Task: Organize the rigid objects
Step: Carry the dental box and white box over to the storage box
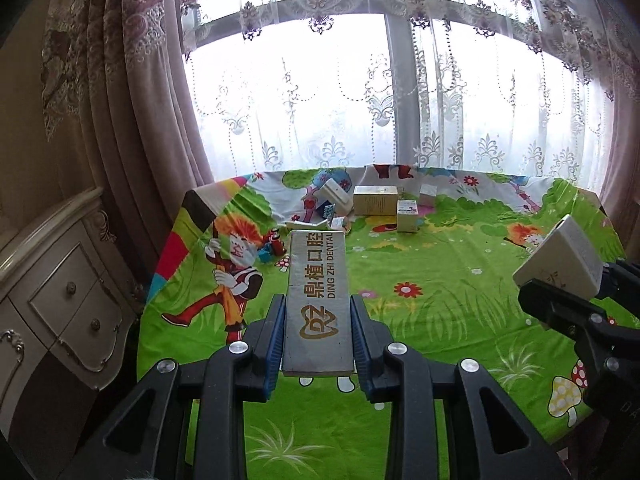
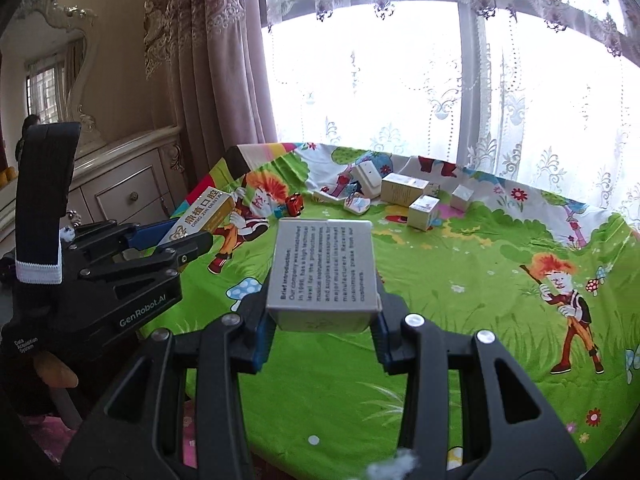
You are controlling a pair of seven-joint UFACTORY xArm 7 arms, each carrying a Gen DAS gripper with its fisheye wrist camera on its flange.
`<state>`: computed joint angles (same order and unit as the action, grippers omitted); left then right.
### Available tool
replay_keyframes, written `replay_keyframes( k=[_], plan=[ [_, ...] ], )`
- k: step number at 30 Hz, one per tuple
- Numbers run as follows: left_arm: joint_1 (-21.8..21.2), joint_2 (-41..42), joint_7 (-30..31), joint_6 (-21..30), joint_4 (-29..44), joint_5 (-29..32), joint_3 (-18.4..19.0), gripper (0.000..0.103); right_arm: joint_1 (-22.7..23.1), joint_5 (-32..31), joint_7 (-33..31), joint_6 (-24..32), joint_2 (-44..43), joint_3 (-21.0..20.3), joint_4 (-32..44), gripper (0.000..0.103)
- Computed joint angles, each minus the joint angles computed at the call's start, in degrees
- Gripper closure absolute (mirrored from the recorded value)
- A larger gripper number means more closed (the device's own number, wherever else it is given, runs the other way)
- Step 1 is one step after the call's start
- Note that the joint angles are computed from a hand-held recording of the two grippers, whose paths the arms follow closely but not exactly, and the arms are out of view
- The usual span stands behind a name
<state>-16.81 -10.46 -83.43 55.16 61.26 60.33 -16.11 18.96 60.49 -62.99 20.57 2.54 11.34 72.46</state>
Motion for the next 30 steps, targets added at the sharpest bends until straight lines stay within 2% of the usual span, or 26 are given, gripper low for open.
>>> replay_keyframes(
  k=[10, 19, 23, 27, 30],
  plan=[
    [-3.6, 3.8, 2.7, 1.7, 7.1, 5.2, -1.8, 0.071, 0.6, 13.9, -13.3, -5.9, -8.1, -4.0, -7.1, 0.058],
    [-10.2, 12.6, 8.1, -1.7, 16.4, 8.2, 0.1, 0.071, 0.0, 18.5, -15.8, -9.9, -14.4, -8.8, -14.1, 0.058],
    [-14.1, 17.4, 11.3, -3.8, 21.6, 9.7, 1.6, 0.071, -0.4, 22.9, -19.0, -13.4, -16.9, -10.8, -16.5, 0.058],
    [-17.5, 22.6, 16.1, -7.2, 27.2, 9.1, 3.1, 0.071, -2.4, 21.4, -16.1, -15.3, -19.2, -12.3, -19.6, 0.058],
    [-19.5, 26.9, 20.5, -10.3, 31.7, 7.0, 4.1, 0.071, -3.1, 17.8, -11.7, -17.2, -21.0, -13.6, -22.4, 0.058]
  ],
)
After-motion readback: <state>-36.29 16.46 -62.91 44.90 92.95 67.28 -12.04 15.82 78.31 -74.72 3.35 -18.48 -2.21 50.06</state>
